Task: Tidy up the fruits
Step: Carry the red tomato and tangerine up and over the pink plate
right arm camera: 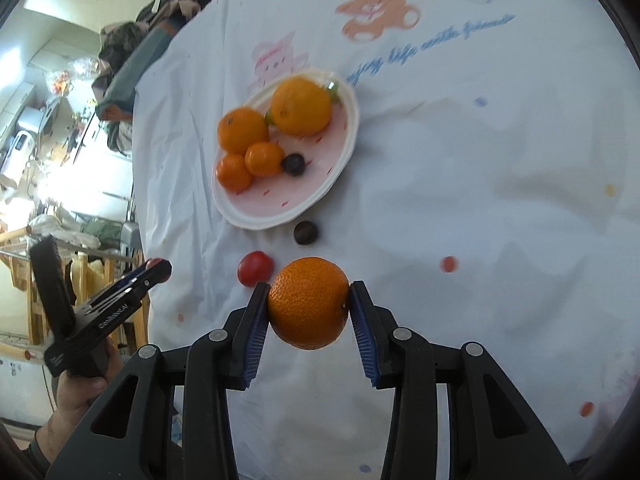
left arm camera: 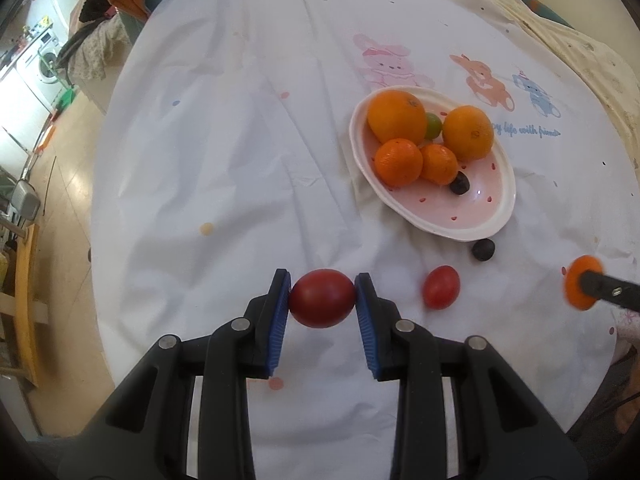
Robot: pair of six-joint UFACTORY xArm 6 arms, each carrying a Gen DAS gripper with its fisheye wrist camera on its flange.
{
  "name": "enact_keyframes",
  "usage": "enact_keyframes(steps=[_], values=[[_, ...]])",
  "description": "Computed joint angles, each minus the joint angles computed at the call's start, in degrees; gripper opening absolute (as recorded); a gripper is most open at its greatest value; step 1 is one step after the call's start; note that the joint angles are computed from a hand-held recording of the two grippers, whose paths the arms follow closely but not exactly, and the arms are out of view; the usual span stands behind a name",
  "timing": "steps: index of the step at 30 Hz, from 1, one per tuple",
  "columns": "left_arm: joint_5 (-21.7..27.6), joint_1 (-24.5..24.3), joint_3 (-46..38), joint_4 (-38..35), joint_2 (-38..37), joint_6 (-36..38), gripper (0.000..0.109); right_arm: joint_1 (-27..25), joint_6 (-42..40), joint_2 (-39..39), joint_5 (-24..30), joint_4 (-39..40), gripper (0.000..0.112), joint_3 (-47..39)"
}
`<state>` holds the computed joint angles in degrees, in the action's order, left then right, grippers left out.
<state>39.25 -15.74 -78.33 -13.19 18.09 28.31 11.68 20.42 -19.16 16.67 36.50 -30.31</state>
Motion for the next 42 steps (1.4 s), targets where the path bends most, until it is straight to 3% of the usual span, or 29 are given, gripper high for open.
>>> enact_keyframes(steps=[5, 11, 16, 24, 27, 36, 42], values=[[-1.3, 0.5, 0.5, -0.2, -0.4, -0.3, 0.029, -2.4, 11.6, -7.0, -2.1, -12.8, 0.042, 4.5], [-3.5, 1.6, 0.4, -5.3, -1.4, 1.1, 0.029, -5.6, 23.5, -12.0, -10.1, -24.7, 0.042, 8.3], [-7.2, 1.3, 0.6, -7.0, -2.3, 1.8, 0.029, -7.3, 26.5, -11.9, -18.8, -28.5, 0.042, 9.2], [-6.6, -0.1, -2.9, -7.9, -1.6, 2.0, 0.029, -3.3, 0.1, -2.7, -19.1, -1.8, 0.042, 0.9], [-5.9, -0.5, -5.5, -7.3, 0.0, 0.9, 0.029, -3.2, -4.5, -0.3, -18.2, 0.6, 0.042, -1.6], [-2.0, -3.5, -15.3, -5.1, 7.5, -0.9, 0.029, -4.5, -27.4, 10.5, -11.4, 21.0, 0.042, -13.0], [1.6, -6.5, -18.1, -3.5, 11.6, -0.8, 0.029, -7.4, -32.7, 19.8, -3.5, 25.5, 0.042, -20.3]])
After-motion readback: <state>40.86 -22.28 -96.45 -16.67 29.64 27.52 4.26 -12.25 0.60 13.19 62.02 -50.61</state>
